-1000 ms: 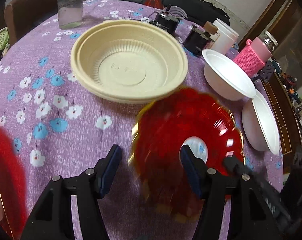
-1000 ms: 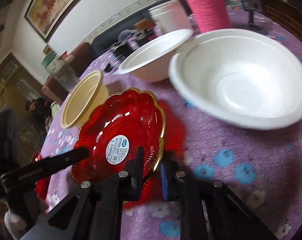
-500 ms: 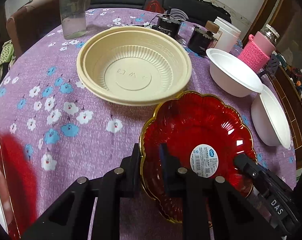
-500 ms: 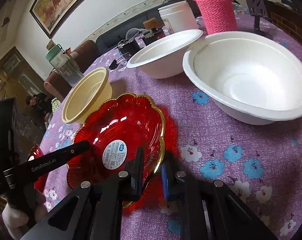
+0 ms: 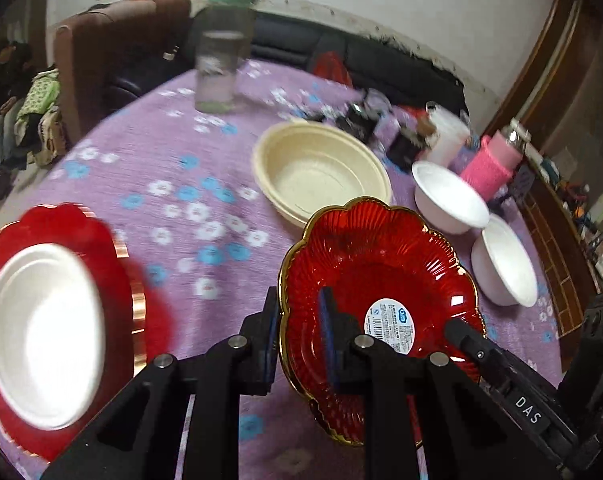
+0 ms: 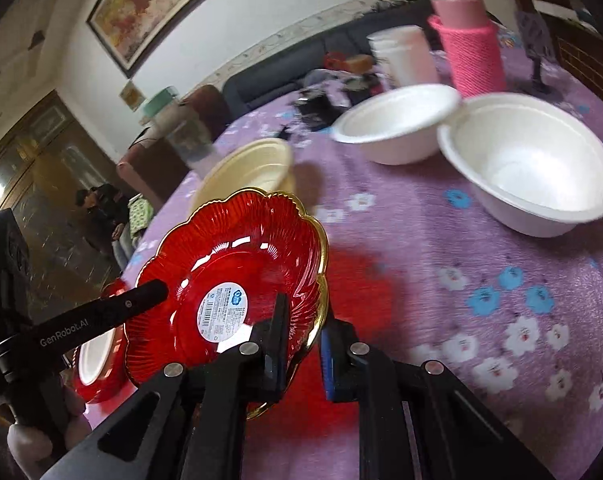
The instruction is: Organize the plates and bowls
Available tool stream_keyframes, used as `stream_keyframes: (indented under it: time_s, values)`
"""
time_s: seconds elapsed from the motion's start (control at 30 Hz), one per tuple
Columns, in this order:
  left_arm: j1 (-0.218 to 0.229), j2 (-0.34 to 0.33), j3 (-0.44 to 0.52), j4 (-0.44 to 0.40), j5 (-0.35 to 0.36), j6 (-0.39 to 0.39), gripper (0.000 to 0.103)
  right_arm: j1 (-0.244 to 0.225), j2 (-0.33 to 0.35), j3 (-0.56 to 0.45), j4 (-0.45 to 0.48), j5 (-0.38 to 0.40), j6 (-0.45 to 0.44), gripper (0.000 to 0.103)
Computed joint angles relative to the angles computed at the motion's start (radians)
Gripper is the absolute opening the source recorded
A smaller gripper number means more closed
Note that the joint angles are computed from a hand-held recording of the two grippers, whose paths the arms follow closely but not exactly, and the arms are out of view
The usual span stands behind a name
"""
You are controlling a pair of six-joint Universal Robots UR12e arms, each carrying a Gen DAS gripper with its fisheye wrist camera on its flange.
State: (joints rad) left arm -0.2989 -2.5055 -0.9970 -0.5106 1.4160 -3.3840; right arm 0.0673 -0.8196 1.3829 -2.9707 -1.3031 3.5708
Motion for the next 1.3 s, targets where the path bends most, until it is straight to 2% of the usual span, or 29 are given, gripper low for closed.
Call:
stream_keyframes:
  time_s: [0.27,0.5,0.8,1.2,1.3]
  values:
    - [0.055,0.103,-0.184,0.159,0.020,-0.077,0.018,0.055,0.018,-0.082,0.042,0.034,-0.085,0.015]
    - [0.108,0.171,-0.314,0.271,0.097,-0.158,0.018,0.116,0.079,-0.211,0.129,0.086,-0.147,0.016]
    - [0.154,0.166,-0.341,0.249,0.112,-0.224,0.018,0.166,0.162,-0.360,0.261,0.062,-0.198,0.016]
    - [0.164,0.146,-0.319,0.194,0.118,-0.209,0.018,0.182,0.188,-0.402,0.331,0.025,-0.214,0.016]
    - [0.167,0.150,-0.322,0.187,0.104,-0.226,0.023,0.182,0.190,-0.405,0.334,0.028,-0.217,0.016]
